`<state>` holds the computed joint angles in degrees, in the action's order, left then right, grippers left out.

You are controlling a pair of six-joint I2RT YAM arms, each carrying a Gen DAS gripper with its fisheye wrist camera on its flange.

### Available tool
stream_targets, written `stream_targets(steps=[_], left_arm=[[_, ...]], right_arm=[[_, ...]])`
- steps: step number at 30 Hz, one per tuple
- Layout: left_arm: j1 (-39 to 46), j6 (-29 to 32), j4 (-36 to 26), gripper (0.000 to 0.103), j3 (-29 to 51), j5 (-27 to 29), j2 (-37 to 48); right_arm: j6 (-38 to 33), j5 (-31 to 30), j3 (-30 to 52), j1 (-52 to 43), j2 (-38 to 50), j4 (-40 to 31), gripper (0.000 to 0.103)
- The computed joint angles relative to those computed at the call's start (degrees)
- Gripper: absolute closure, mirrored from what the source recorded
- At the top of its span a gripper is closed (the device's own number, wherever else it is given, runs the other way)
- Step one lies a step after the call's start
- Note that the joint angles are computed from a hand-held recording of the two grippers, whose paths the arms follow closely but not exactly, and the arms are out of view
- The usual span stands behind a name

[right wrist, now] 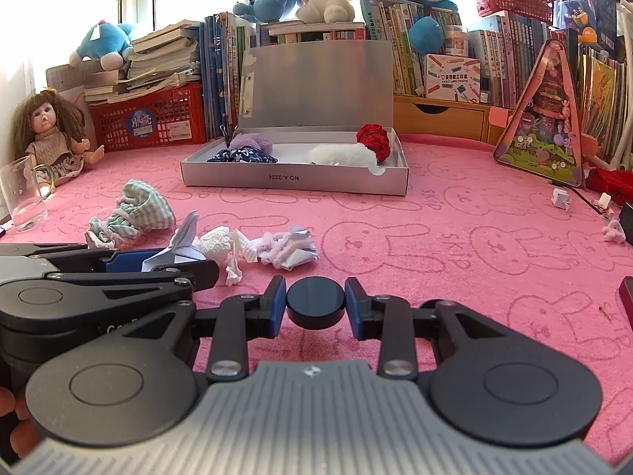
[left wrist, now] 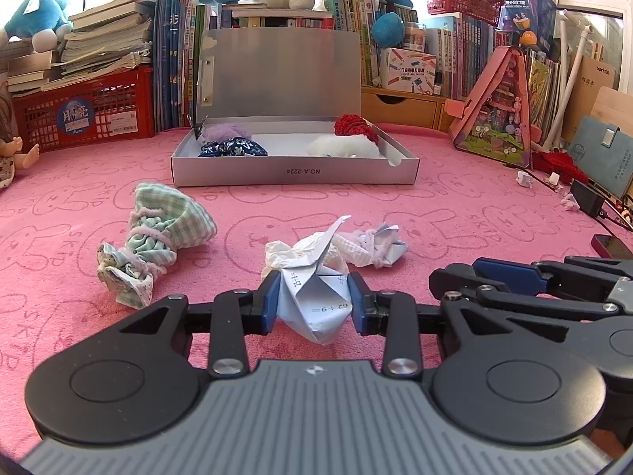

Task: Organize objects
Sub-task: 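Carry the white paper and black lid toward the silver box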

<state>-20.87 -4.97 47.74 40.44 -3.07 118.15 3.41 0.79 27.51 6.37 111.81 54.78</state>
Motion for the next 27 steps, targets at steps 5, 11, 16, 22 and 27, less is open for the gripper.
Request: stream_targets(steps=[5,11,16,22,27], left_arm=[[0.3,-0.3,-0.8,0.063,0.4,-0.2,-0.9],[0.9,-0.6,-1.7,0.063,1.3,-0.4,-1.8],[1.4,-1.0,-2.7,0.063,2.6,-0.1,-2.4],[2.1,-0.5,-3.6,0.063,4.5,0.1,-2.8],[2.9,-0.4,-5.7,0.063,8.3,0.6,-2.2]], right_arm=[[0.5,-0.5,0.8,0.0,-0.8,-1.1,0.065],[1.1,-1.0,2.4,-0.1,-1.3,-2.3,0.065],[0.6,-0.7,3.7,0.1,-1.5,-2.9,0.065],[0.0,-0.9,5.7,0.0,-2.0,-3.8,0.065],[-0.1,-1.5,9.4,-0.3,-1.2,-5.6,0.065]])
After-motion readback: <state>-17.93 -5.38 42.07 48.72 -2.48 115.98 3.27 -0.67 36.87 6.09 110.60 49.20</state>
